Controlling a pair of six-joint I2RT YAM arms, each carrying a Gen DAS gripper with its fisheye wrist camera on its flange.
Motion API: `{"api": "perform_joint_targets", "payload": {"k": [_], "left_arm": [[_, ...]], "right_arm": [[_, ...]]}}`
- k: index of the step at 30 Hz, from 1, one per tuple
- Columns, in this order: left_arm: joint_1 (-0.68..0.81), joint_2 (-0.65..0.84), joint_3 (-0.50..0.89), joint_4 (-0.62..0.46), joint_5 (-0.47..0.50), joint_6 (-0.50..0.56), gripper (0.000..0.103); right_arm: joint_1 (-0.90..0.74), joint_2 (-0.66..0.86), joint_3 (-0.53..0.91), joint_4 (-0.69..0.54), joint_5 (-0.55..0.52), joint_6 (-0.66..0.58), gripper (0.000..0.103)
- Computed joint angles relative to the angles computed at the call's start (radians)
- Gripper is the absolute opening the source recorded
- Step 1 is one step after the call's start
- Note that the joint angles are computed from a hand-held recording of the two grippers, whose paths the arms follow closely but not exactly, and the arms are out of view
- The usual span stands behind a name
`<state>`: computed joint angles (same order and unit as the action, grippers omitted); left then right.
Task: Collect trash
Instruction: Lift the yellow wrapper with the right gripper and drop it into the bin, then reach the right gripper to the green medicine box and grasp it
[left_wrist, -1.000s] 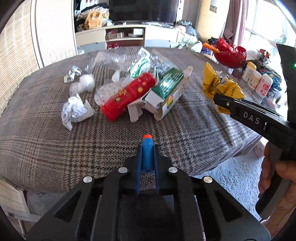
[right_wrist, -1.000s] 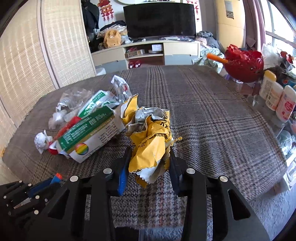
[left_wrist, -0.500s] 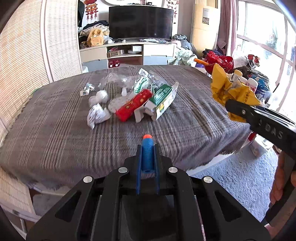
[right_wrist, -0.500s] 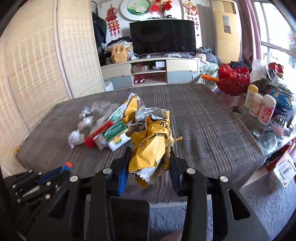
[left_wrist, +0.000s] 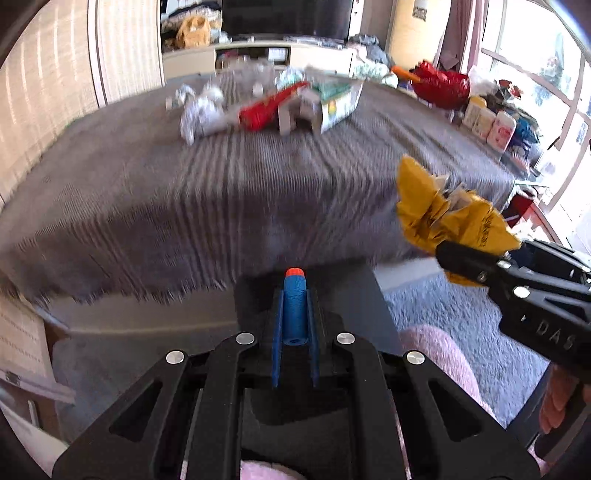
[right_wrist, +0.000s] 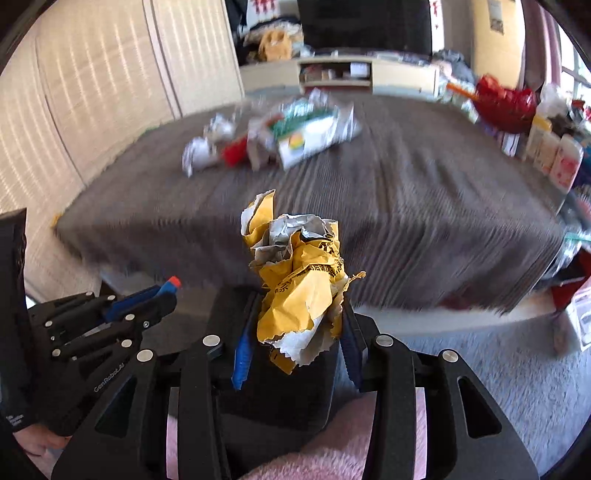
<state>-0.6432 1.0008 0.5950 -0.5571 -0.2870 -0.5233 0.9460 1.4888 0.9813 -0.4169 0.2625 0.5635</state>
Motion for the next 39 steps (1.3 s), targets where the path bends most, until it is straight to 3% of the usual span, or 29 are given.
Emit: {"api": "perform_joint_targets", "payload": {"k": [7,16,20,22,24,26,29,33,35,39], "left_arm": [[0.033,0.096,-0.074,0.104,0.106,-0.024,0.011],[0.038,0.227,-0.085,0.175,0.121,-0.007,0.011],[0.060,0.240,-0.084,0.179,0.131,-0.001,0.012],[0.063,0.243,-0.082,0.178,0.130,0.004,0.023],[0.065,0.246,-0.083,0.182,0.131,0.007,0.037],[0.066,0.243,-0.088,0.186,0.126,0.011,0.057],[0.062,0.233,-0.080,0.171,0.100,0.009,0.079],[0.066,0.219,-0.077,0.162,0.085,0.015,0.086],[0.072,0.217,-0.069,0.153,0.089,0.018,0.087],[0.067,0.193,-0.059,0.131,0.083,0.020,0.093]], "right_arm": [[-0.016,0.091,-0.029,0.049,-0.073,0.050,0.043],[-0.061,0.241,0.000,0.092,-0.172,0.048,0.044],[-0.071,0.251,0.010,0.093,-0.176,0.049,0.054],[-0.069,0.246,0.013,0.087,-0.163,0.041,0.054],[-0.068,0.247,0.033,0.072,-0.150,0.043,0.061],[-0.075,0.236,0.026,0.078,-0.146,0.044,0.072],[-0.083,0.217,0.022,0.069,-0.125,0.044,0.074],[-0.090,0.192,0.024,0.046,-0.085,0.037,0.075],[-0.095,0.176,0.023,0.044,-0.068,0.032,0.085],[-0.105,0.141,0.019,0.041,-0.049,0.019,0.085]]}}
